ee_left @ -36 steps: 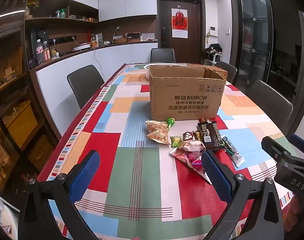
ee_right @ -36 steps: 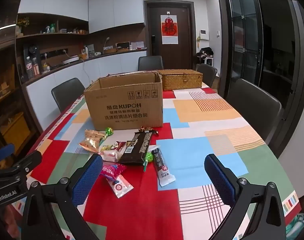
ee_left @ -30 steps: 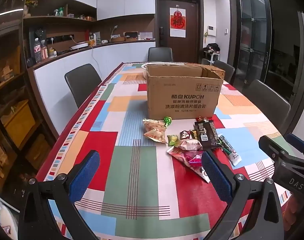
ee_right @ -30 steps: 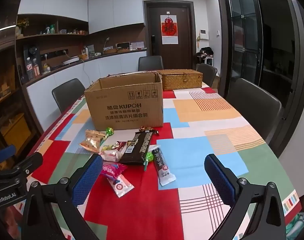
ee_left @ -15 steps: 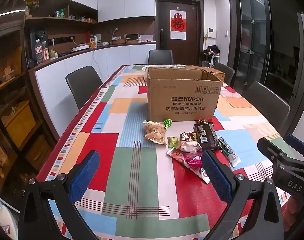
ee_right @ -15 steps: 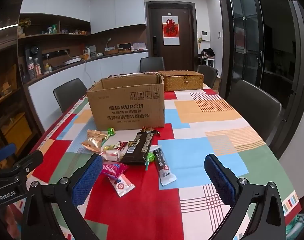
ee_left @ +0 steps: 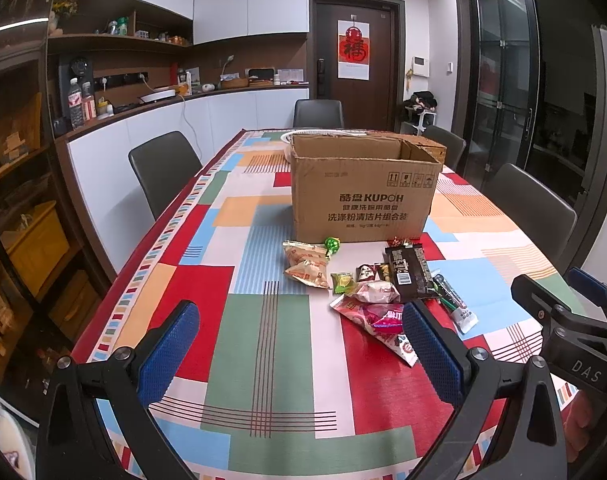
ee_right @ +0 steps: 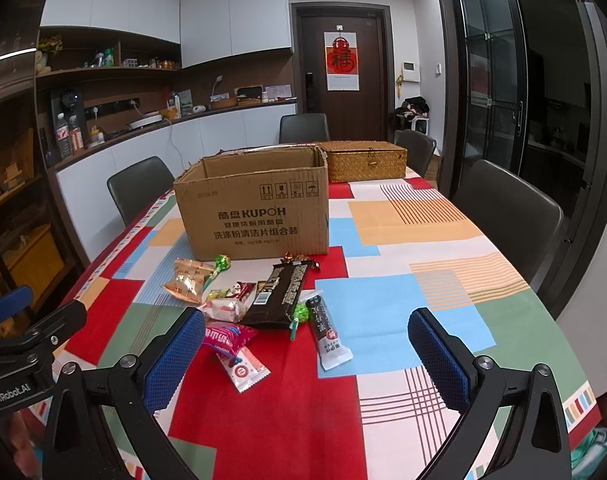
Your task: Organize snacks
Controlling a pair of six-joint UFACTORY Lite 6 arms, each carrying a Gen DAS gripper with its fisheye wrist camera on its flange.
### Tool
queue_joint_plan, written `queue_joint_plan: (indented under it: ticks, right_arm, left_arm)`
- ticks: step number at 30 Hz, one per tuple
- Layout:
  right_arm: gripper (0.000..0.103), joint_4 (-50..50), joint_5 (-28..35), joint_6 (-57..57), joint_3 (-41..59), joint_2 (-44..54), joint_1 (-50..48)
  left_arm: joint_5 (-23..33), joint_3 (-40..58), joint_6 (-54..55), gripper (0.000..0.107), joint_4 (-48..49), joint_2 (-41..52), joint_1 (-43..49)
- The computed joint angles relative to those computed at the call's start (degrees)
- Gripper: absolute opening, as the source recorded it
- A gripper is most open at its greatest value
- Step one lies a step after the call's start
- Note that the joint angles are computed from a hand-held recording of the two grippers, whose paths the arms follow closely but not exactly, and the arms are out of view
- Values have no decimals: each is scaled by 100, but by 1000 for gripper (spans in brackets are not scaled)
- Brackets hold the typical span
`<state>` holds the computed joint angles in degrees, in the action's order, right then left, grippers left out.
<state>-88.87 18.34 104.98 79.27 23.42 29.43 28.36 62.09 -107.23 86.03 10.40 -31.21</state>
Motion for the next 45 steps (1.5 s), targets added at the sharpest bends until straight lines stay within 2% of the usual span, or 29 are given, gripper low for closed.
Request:
queue_joint_plan:
  ticks: [45]
  right_arm:
    - [102,1,-66,36,-64,-24,-4]
  left_arm:
    - [-181,48,107,103,-63,94,10]
